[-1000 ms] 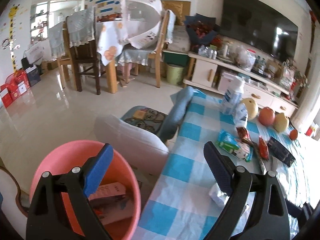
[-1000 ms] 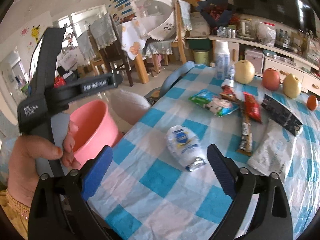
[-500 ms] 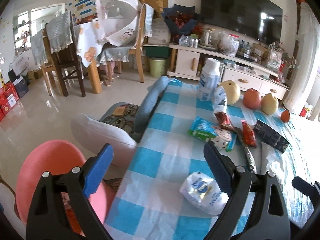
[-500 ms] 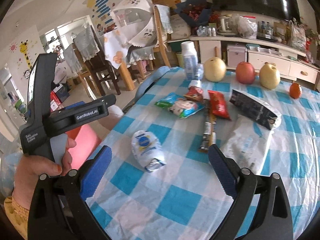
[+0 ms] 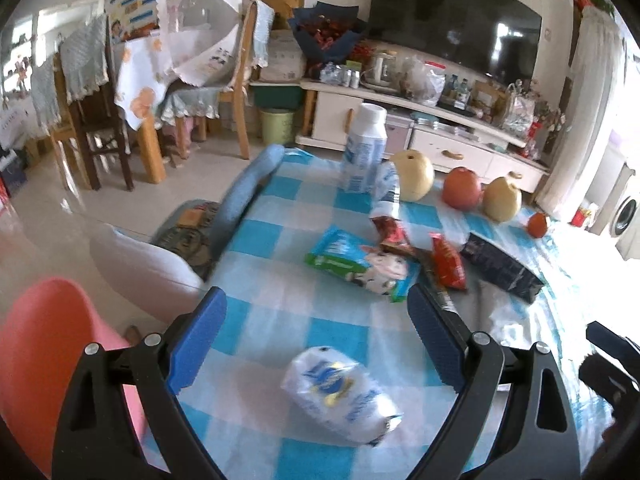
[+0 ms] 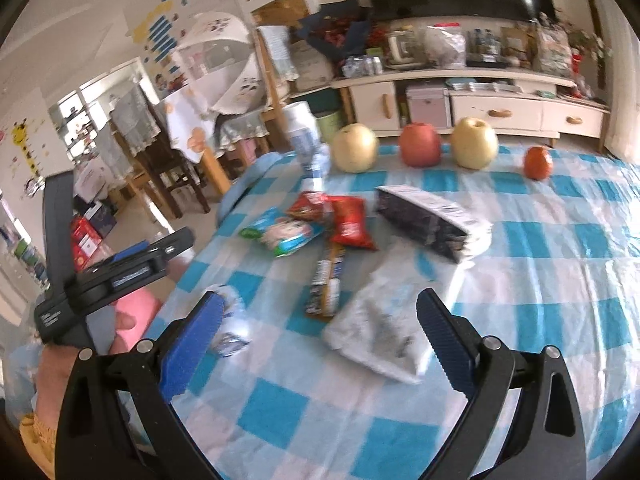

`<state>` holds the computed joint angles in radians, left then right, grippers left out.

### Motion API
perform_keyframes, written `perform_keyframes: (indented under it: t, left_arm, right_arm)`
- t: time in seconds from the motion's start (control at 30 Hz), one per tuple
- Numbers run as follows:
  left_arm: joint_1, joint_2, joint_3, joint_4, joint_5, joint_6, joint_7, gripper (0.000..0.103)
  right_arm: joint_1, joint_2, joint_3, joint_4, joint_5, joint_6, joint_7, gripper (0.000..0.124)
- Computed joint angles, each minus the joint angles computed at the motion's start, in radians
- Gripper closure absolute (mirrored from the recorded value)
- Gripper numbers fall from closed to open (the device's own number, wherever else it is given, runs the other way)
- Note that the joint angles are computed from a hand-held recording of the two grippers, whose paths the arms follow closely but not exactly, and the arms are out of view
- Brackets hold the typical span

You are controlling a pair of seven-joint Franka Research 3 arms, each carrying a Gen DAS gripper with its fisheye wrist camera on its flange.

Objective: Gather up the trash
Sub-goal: 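Grasp the white drink bottle with the left tool while the right tool grasps the white milk carton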

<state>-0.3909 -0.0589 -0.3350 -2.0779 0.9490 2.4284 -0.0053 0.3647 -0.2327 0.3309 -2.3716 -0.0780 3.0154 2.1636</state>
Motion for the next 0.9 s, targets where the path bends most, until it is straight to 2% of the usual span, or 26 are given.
perform_keyframes:
  t: [0.13, 0.17, 0.2, 0.23, 0.27, 0.4, 0.47, 0.5, 0.53, 0.57, 0.6, 0.7, 0.77, 0.9]
  left_arm:
    - [-0.003, 0.072, 0.012, 0.063, -0.008, 0.052, 0.022, 0.012]
    - [-0.005, 0.094, 0.018, 0.085, -0.01, 0.066, 0.037, 0.013]
    - [-0.008, 0.121, 0.023, 0.115, -0.02, 0.067, 0.063, 0.02]
    - [-0.014, 0.141, 0.029, 0.139, -0.03, 0.061, 0.084, 0.03]
    - [-0.019, 0.169, 0.035, 0.172, -0.048, 0.049, 0.112, 0.033]
    - [-0.043, 0.293, 0.073, 0.326, -0.099, 0.013, 0.221, 0.035]
    - [-0.057, 0.372, 0.093, 0.431, -0.134, -0.013, 0.283, 0.035]
    - [-0.064, 0.405, 0.102, 0.476, -0.153, -0.019, 0.312, 0.035]
    - [-0.069, 0.458, 0.11, 0.545, -0.178, -0.03, 0.358, 0.035]
    - [-0.065, 0.484, 0.107, 0.579, -0.189, -0.042, 0.381, 0.035]
    - [-0.087, 0.532, 0.13, 0.649, -0.216, -0.074, 0.42, 0.035]
    - [-0.114, 0.623, 0.164, 0.781, -0.265, -0.135, 0.488, 0.043]
    - [-0.124, 0.682, 0.179, 0.866, -0.305, -0.168, 0.536, 0.045]
    - [-0.147, 0.763, 0.218, 0.992, -0.336, -0.215, 0.607, 0.054]
  right_arm:
    - [-0.028, -0.003, -0.036, -0.009, -0.001, -0.024, -0.021, 0.028]
    - [-0.041, -0.003, -0.036, -0.011, -0.012, -0.027, -0.019, 0.028]
    - [-0.064, 0.001, -0.036, -0.009, -0.031, -0.033, -0.014, 0.028]
    - [-0.072, 0.005, -0.042, -0.009, -0.036, -0.032, -0.015, 0.028]
    - [-0.071, 0.013, -0.056, -0.007, -0.031, -0.027, -0.029, 0.028]
    - [-0.039, 0.075, -0.13, 0.014, 0.053, 0.021, -0.129, 0.028]
    - [-0.003, 0.109, -0.168, 0.03, 0.139, 0.044, -0.203, 0.028]
    - [0.035, 0.134, -0.204, 0.044, 0.232, 0.054, -0.284, 0.028]
    - [0.043, 0.154, -0.21, 0.062, 0.275, 0.05, -0.316, 0.028]
    - [0.06, 0.17, -0.223, 0.078, 0.351, 0.047, -0.381, 0.028]
    - [0.083, 0.191, -0.238, 0.1, 0.475, 0.047, -0.486, 0.028]
    - [0.086, 0.236, -0.222, 0.161, 0.72, 0.029, -0.701, 0.028]
    - [0.072, 0.262, -0.203, 0.196, 0.798, 0.009, -0.782, 0.028]
    - [0.049, 0.315, -0.178, 0.258, 0.812, -0.026, -0.847, 0.028]
